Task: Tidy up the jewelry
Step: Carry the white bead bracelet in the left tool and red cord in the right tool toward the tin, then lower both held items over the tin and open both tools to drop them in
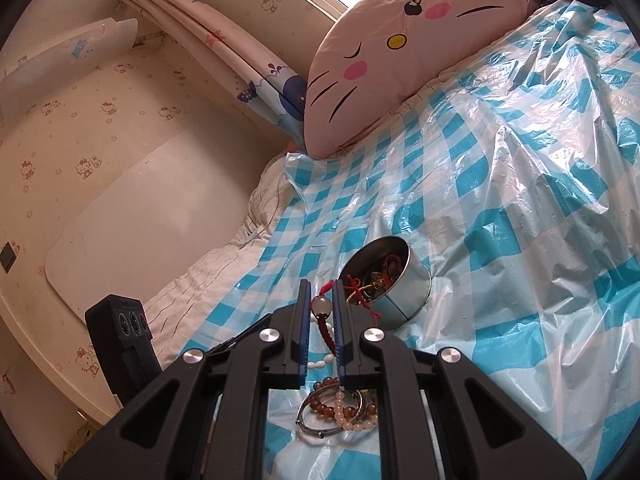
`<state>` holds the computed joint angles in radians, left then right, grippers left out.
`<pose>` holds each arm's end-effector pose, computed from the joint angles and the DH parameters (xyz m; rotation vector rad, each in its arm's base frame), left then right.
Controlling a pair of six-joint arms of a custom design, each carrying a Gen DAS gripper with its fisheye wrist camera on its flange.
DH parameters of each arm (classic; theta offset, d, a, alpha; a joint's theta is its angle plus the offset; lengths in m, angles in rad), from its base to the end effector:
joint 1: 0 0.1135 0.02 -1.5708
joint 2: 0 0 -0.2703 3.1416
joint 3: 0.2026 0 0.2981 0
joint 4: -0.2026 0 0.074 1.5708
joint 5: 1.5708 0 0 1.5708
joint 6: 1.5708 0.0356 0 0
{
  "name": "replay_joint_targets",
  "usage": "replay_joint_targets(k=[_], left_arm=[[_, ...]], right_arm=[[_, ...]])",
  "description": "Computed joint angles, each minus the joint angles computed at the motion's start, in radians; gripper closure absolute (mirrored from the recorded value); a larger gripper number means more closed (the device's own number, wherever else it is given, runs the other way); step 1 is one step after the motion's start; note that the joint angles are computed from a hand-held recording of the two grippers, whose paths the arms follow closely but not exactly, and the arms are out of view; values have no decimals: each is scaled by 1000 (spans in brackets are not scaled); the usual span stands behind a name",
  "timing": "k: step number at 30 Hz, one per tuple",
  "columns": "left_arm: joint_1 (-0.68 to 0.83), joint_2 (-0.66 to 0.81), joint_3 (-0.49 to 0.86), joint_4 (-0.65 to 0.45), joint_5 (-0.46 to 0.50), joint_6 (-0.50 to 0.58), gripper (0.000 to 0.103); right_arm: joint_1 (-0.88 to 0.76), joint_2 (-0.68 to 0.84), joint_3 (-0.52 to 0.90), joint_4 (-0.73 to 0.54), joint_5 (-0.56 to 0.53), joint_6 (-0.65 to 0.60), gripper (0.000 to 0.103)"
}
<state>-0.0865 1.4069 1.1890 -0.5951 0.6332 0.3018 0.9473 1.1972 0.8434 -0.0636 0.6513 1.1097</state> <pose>0.3414 -0.0508 0.3010 0.7233 2.1549 -0.6378 0.1983 0.2387 0.2788 0.5772 1.8832 0.7365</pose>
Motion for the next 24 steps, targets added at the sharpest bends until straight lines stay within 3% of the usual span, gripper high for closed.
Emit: replay_joint_targets(k=[9,18,24], left_arm=[[-34,33,50,3,6,-49,96],[-82,143,155,64,-1,-184,96],[-111,203,187,79,-19,-209,96]], right_arm=[[-60,40,40,46,-37,-37,91],[-158,101,93,130,-63,-98,91],[-188,138,77,141,-97,-63,91]])
